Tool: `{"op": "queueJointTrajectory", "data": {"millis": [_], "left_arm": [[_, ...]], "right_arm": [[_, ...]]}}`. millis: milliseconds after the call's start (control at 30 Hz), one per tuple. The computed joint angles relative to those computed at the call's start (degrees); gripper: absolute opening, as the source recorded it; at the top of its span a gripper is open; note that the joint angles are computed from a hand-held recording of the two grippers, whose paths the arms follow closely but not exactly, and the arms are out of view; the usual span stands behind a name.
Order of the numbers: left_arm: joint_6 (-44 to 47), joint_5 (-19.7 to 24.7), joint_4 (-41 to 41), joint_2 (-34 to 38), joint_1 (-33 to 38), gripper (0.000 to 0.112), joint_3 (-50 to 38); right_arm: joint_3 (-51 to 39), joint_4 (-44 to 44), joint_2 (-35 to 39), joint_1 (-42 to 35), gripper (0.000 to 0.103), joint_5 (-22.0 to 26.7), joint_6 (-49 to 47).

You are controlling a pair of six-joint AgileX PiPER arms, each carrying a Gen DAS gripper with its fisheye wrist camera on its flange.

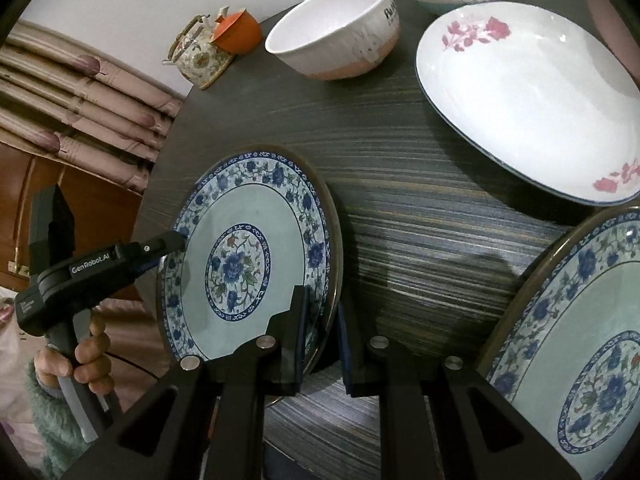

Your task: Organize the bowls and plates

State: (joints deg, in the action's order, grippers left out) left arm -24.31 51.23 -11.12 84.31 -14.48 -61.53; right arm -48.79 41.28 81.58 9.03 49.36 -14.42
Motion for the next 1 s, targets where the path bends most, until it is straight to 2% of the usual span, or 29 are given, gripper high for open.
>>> {"op": "queueJointTrajectory", "data": {"millis": [533, 800, 1000], "left_arm": [[-1.48, -0.32, -0.72, 3.15, -0.43, 0.028, -0.12], [-2.36, -2.83, -0.68, 1.15, 0.55, 0.03, 1.74], [-4.86, -5.41, 2.0, -0.63, -0.79, 0.033, 2.46]], "right_arm": [[-2.16, -1.95, 1.48, 1.5, 0.017, 0.41, 2.47], [-2.19, -2.58, 0.79, 1.92, 0.018, 0.17, 3.81], [-1.64, -3.18, -1.22, 1.02, 0.023, 0.21, 4.7]]}}
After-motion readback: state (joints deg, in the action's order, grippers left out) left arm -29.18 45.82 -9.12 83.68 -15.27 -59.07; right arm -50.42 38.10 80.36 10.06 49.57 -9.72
